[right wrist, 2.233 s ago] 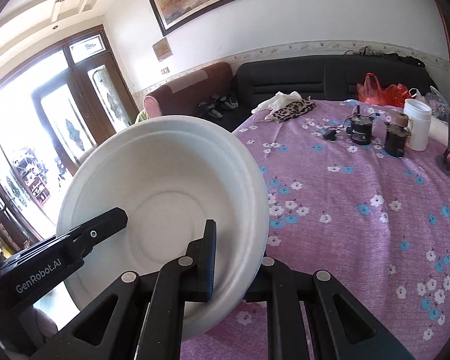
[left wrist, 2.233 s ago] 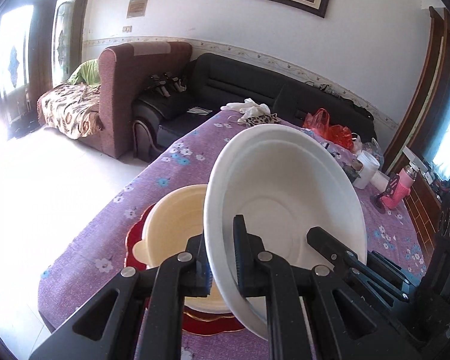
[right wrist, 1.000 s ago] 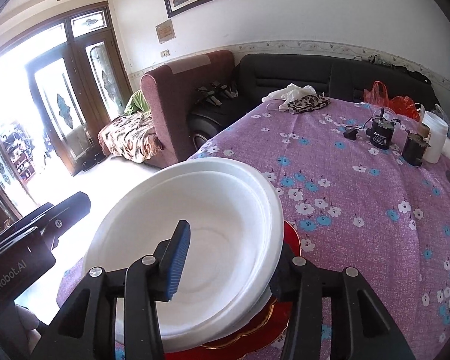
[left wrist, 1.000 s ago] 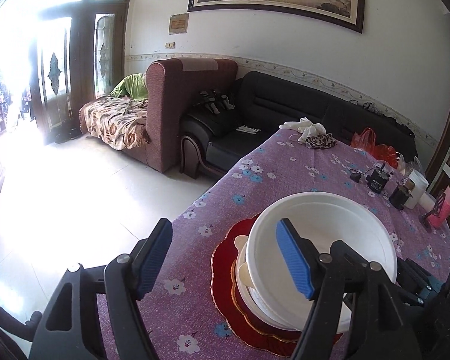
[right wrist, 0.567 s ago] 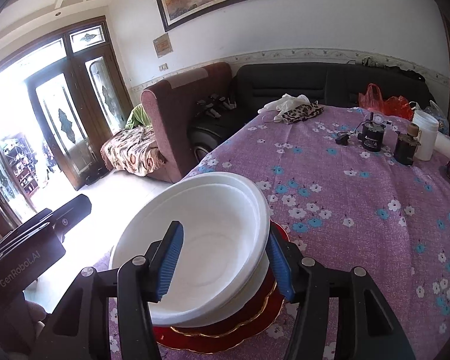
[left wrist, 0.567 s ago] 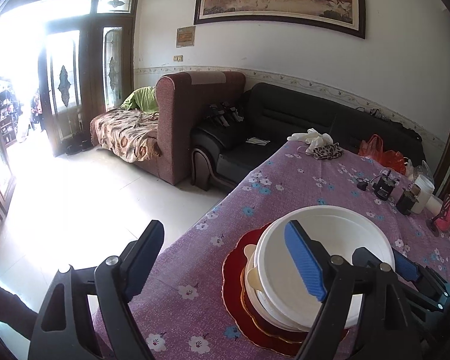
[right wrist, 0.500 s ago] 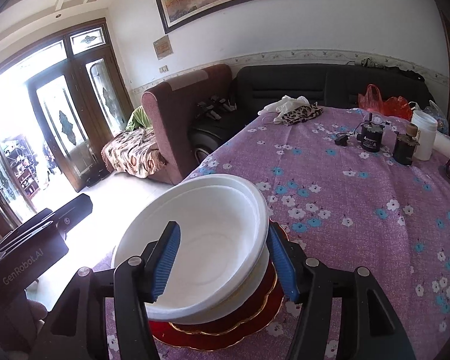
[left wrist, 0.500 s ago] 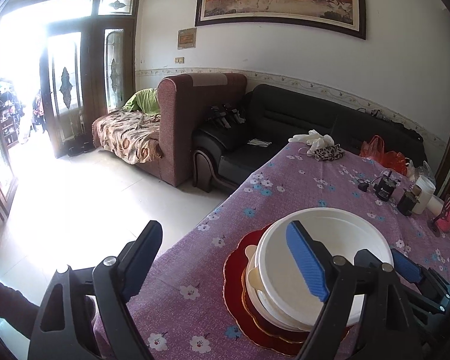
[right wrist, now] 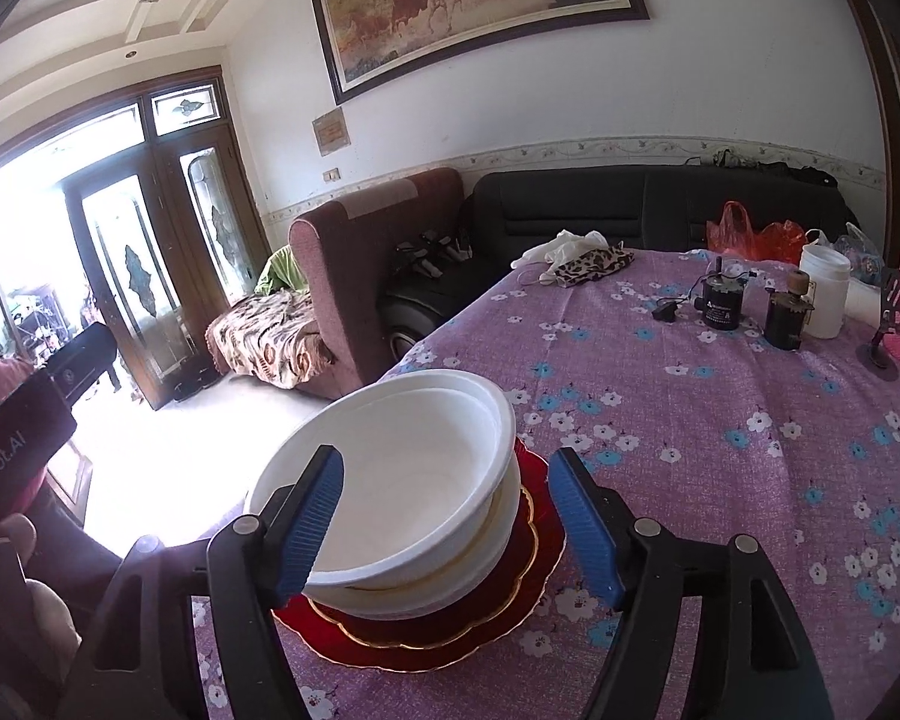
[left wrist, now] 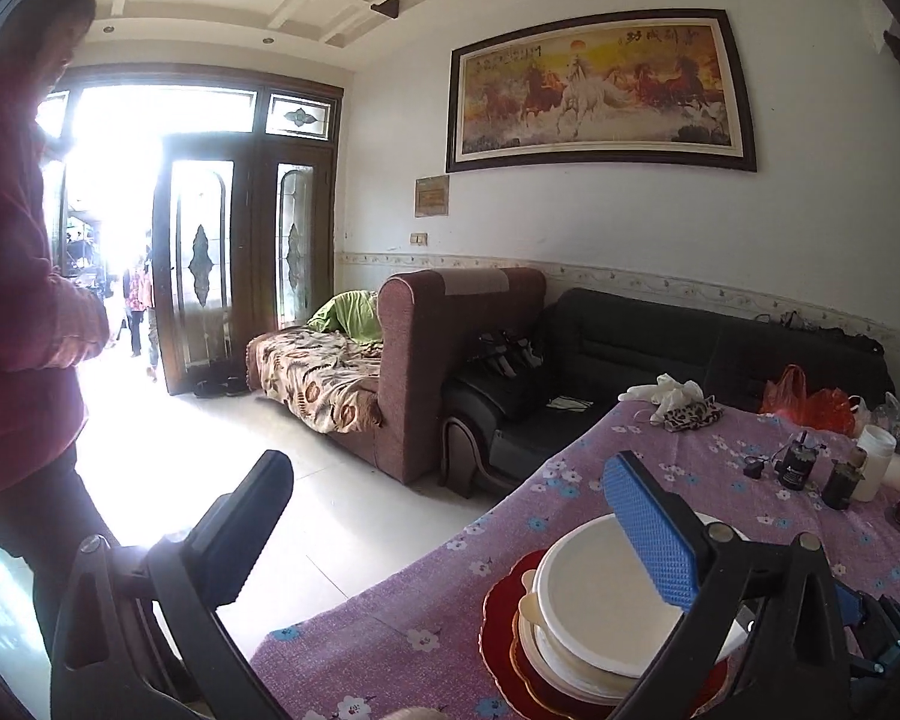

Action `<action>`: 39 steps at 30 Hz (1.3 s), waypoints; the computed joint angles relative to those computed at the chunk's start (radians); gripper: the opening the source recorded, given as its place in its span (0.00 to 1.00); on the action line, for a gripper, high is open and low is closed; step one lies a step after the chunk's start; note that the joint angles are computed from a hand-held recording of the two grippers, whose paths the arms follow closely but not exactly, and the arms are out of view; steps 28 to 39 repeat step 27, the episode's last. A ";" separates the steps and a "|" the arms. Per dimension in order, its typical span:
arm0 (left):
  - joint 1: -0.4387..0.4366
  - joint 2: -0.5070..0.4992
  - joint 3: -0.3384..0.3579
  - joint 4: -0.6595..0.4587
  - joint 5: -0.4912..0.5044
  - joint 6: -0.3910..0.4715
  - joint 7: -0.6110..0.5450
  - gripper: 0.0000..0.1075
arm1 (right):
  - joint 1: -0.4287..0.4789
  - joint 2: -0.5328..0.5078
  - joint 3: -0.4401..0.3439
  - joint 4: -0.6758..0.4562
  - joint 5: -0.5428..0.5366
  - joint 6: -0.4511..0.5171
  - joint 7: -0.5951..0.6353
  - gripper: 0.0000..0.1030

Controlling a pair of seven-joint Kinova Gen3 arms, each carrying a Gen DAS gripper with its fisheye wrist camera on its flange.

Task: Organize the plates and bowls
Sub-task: 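Withdraw the right tool from the stack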

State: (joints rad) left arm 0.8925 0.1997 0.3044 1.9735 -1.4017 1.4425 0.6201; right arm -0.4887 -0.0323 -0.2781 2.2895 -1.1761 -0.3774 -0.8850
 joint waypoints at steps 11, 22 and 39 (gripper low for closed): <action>-0.048 -0.023 -0.004 -0.041 0.028 -0.201 -0.156 0.96 | -0.005 -0.003 -0.004 0.038 0.044 -0.022 -0.002 0.76; -0.046 -0.037 -0.005 -0.033 0.074 -0.222 -0.157 0.96 | 0.023 -0.018 -0.016 0.062 0.079 -0.008 -0.053 0.76; -0.047 -0.033 -0.004 -0.037 0.101 -0.210 -0.156 0.96 | -0.004 -0.011 -0.048 0.055 -0.016 -0.047 0.060 0.78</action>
